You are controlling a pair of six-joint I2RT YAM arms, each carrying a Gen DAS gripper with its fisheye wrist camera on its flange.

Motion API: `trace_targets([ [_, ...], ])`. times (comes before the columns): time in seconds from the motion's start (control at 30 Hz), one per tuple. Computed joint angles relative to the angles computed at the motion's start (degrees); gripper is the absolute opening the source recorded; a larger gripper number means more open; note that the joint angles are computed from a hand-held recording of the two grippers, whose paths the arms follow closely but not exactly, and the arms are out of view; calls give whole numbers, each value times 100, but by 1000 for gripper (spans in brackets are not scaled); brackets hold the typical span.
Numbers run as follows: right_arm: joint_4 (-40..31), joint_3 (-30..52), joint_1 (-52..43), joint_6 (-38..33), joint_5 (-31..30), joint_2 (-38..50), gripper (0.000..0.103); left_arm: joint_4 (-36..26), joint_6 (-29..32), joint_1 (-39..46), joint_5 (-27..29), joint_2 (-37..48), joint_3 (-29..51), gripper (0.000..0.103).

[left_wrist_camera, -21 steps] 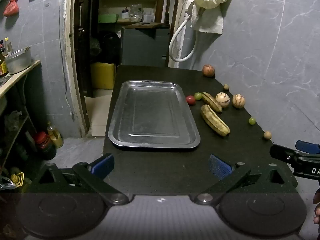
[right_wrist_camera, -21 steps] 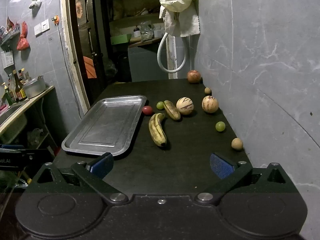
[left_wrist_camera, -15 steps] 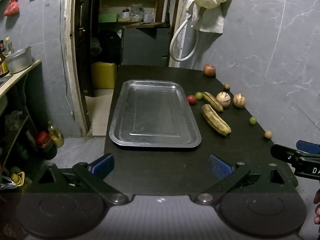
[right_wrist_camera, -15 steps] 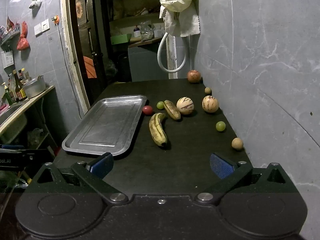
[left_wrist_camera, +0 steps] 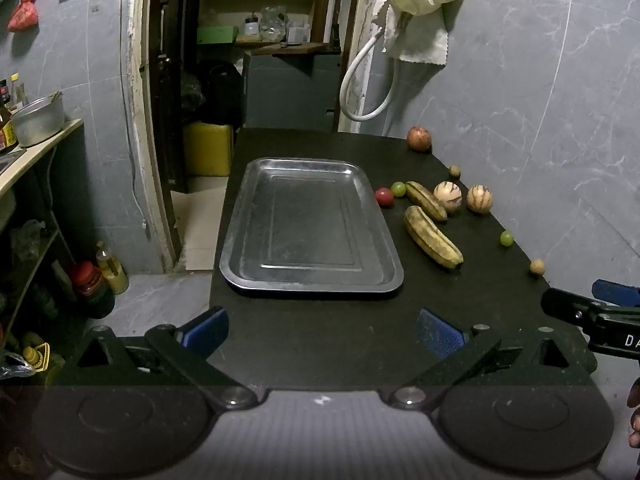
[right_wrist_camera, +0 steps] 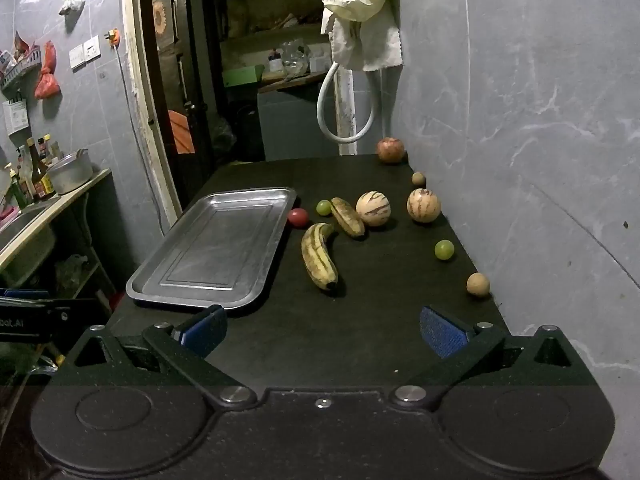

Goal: Organize fruits

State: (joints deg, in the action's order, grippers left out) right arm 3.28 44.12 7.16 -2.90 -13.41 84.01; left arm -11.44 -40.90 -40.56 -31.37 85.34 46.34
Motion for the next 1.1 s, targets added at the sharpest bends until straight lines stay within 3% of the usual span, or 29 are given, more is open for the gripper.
trace_targets([
  [1.1,-99,97,27,15,47,65,102,62,-1,31,59,128,-3,102],
])
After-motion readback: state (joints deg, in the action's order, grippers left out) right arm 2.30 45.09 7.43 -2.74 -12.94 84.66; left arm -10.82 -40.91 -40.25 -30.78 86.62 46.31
